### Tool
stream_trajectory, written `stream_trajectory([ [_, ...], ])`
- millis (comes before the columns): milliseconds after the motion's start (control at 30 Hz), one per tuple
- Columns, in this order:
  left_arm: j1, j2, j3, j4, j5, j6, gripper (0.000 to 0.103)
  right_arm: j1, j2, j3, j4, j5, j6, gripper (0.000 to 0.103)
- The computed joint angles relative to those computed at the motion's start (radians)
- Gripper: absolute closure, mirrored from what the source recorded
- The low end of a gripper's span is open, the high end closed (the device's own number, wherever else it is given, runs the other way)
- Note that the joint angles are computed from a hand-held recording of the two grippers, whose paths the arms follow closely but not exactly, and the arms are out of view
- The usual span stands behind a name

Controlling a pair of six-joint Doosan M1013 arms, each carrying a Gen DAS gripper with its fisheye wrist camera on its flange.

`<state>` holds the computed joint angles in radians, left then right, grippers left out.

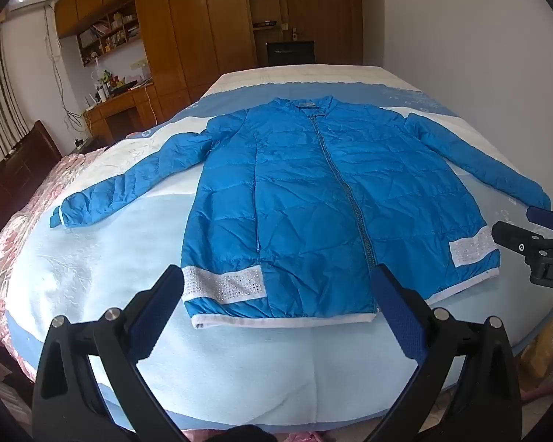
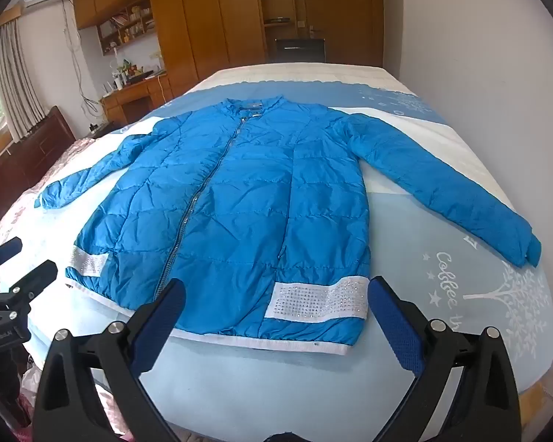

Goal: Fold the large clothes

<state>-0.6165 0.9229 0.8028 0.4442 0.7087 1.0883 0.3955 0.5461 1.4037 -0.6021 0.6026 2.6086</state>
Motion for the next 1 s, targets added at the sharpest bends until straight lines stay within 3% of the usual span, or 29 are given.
stream_trajectory([
  [1000,0.001,0.0,0.0,-0.004,0.0,0.003,0.003,-0.002,-0.001,0.003,0.005,-0.003,-0.003,0.004],
])
